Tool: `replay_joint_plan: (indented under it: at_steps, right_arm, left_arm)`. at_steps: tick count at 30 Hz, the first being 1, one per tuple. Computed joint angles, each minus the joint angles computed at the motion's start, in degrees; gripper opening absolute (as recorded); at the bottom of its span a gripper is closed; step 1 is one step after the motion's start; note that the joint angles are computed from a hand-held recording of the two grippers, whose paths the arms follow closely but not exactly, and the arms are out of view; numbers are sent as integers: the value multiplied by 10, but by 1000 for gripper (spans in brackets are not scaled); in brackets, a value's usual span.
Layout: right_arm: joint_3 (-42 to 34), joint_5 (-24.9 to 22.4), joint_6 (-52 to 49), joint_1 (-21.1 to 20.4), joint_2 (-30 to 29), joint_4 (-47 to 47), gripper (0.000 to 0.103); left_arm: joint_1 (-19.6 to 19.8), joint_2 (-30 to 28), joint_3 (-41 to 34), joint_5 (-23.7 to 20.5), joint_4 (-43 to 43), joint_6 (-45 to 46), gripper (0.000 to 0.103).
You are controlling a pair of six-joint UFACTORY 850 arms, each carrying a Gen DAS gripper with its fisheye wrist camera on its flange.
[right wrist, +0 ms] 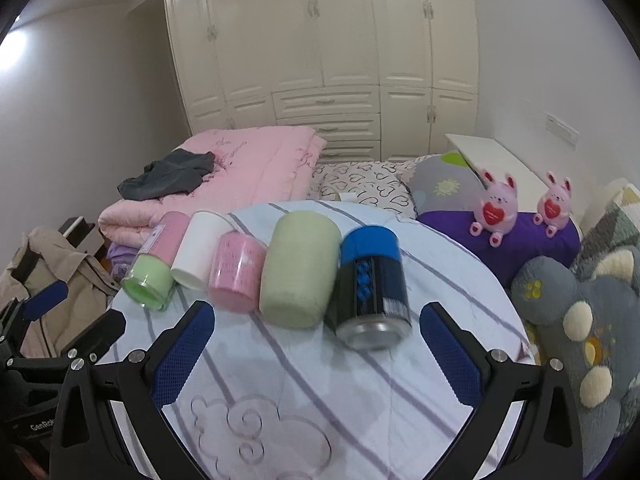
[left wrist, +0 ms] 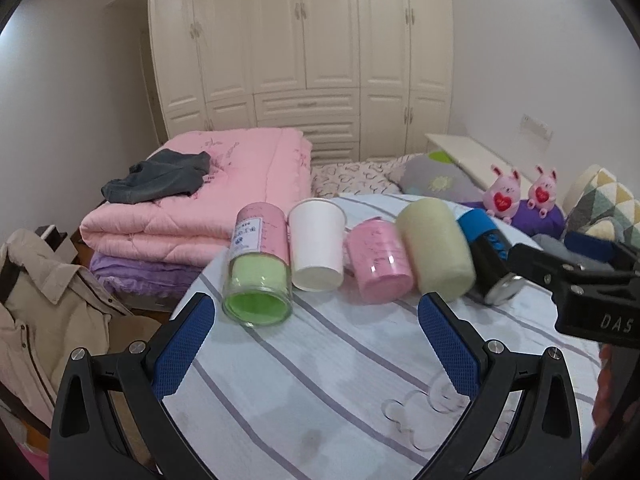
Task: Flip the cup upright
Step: 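Move the right gripper to the pale green cup and close on it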
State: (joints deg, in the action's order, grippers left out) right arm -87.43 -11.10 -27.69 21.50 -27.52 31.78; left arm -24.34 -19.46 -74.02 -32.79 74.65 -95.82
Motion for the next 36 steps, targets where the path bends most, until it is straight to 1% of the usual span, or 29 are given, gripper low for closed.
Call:
replay_joint_plan:
  at_steps: [2,3,5,7,9,16,18,21,26,29,30,32,33,34,36]
  right_arm:
    - [-32,-12,85,4,-22,-88,103]
    - [-49,-18,110,6,-34,-116,103]
    - [-77,-32,127,9,-53,-138,103]
    - [-114,-57,163,12,-79,-175,103]
    - [-142,-82,153,11,-99,-165,103]
    - [-251,-169,208,14,-178,-217,103]
    - [-275,-190,212,13,-194,-217,100]
    - [-297,-201,248,17,-208,-262,98]
    - [-357,-253,258,19,-248,-271,92]
    - [-375,-269,272,18,-262,-276,90]
    - [-389,-283,274,16,-271,-270,89]
    - [-394,-285,277,17,-275,-272,88]
    - [-396,-284,279,19,-276,-281,84]
    - [-403,-289,274,20,-280,-282,82]
    - [-412,-293,273,23,-285,-292,81]
  left_arm:
    - [9,-9,-14,5,-16,27,103]
    - [13,-13,-19,8,-17,35,103]
    - [26,-23,-33,13,-33,64,103]
    - [35,-35,-49,15,-62,104,103]
    - [44,-45,-62,16,-89,139,103]
    - [70,-70,-89,27,-148,210,103]
    - [74,-75,-94,31,-158,223,103]
    - [77,-82,-102,33,-163,233,103]
    - [80,-92,-113,38,-181,260,103]
    - [80,-94,-114,38,-181,266,103]
    - [81,-95,-114,40,-181,267,103]
    - [83,-94,-113,44,-183,270,103]
    - [84,-94,-113,45,-183,271,103]
    - [84,-96,-114,45,-186,274,103]
    - [85,-98,-116,44,-192,279,103]
